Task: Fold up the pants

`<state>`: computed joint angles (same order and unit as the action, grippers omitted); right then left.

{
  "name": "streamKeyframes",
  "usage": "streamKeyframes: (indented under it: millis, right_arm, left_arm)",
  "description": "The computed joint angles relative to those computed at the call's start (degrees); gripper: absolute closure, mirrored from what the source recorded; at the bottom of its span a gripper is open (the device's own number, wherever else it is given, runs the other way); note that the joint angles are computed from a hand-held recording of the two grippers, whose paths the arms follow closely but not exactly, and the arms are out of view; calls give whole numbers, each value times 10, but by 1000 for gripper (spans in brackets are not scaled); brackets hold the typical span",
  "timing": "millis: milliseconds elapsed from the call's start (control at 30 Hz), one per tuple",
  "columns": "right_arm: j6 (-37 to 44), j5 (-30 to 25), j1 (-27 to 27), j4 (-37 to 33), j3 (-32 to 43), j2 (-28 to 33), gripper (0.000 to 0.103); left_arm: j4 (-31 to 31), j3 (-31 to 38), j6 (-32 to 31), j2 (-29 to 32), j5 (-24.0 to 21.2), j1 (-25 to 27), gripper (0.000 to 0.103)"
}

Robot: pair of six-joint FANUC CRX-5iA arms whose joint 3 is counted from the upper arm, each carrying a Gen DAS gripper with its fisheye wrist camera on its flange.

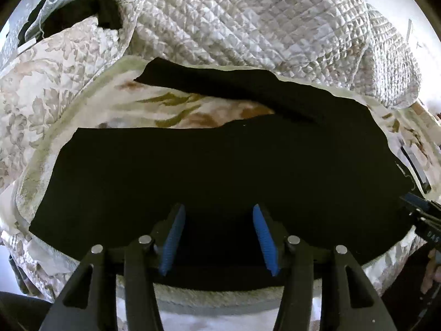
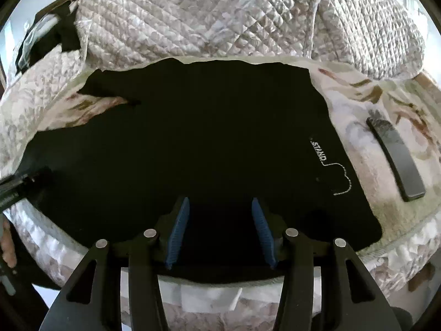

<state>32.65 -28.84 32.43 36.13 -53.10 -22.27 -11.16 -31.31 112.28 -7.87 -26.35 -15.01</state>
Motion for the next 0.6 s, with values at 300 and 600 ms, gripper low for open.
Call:
streamKeyframes:
  millis: [300, 600]
  right_arm:
    - [-5, -24, 25, 11, 0, -21, 53]
    - [2, -8, 23, 42, 12, -14, 53]
  left_arm:
    - [-2, 13, -6, 2, -18, -19, 46]
    - [8, 39, -33, 9, -11, -18, 46]
